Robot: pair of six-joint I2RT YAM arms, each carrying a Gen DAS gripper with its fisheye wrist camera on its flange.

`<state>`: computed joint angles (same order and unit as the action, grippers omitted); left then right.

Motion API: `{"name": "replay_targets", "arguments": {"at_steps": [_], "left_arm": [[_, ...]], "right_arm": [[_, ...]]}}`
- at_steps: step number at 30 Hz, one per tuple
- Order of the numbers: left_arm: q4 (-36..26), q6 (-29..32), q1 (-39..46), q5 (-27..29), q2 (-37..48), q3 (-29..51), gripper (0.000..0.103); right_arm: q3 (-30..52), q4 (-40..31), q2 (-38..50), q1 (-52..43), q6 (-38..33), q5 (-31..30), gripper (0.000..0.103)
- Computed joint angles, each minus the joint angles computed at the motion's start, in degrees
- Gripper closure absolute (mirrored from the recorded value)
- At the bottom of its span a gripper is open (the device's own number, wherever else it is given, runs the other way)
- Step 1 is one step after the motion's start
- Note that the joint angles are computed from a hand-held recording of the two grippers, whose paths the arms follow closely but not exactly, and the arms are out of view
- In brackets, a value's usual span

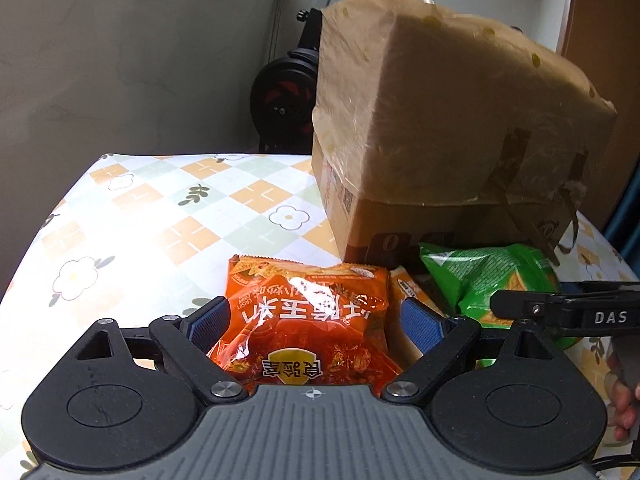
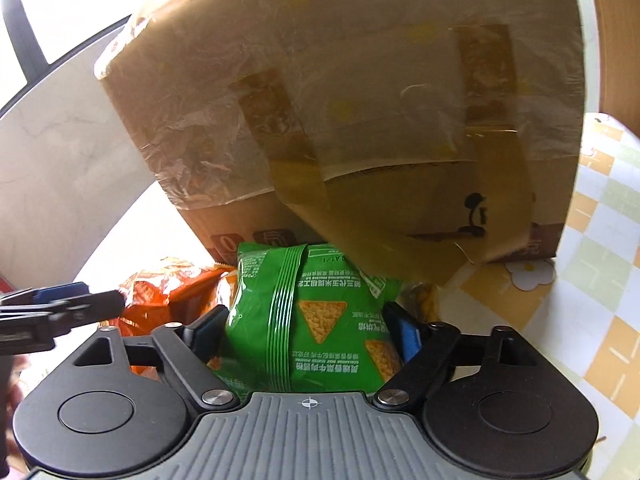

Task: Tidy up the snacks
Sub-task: 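Grasp the orange chip bag with the left tool while the right tool grasps the green chip bag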

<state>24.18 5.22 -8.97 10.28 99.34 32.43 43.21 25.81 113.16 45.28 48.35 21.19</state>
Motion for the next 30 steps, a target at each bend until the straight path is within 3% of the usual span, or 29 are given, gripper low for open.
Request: {"name": "replay_targets", "arguments": {"at_steps": [4,9,17,19,20,21,30], "left_arm": [[-0.1,0.6,0.0,-1.0,3.8,2.3,0.010],[0.1,-0.9,1.5,2.0,7.7,4.5,0.004],[3.5,-2.7,1.7,2.0,9.7,3.5,0.000],[5.5,-4.0,1.2,0.4,9.5,2.3,0.004],[7.5,-4.5,1.0,0.0,8.9,0.9,0.017],[9.3,-5.1,0.9,0.2,8.3,-0.3,0.024],[13.8,-12.4,-0.2,-2.8,-2.7,-11.7,0.030]], "right_arm": [[-3.3,1.6,-1.4,1.8,0.3,2.3,0.027],[-6.1,4.5,-1.4,3.5,1.5,4.8,0.027],[-9.3,10.1,-0.8,4.7,1.8,6.9,0.027],[-10.1,11.2,-1.2,4.9,1.7,7.0,0.027],[-10.7,12.0,-1.2,4.9,1.3,6.9,0.027],[-10.8,12.3,-1.2,4.8,0.6,6.5,0.028],[-15.2,18.4,-2.2,4.7,-1.3,4.2,0.031]]}}
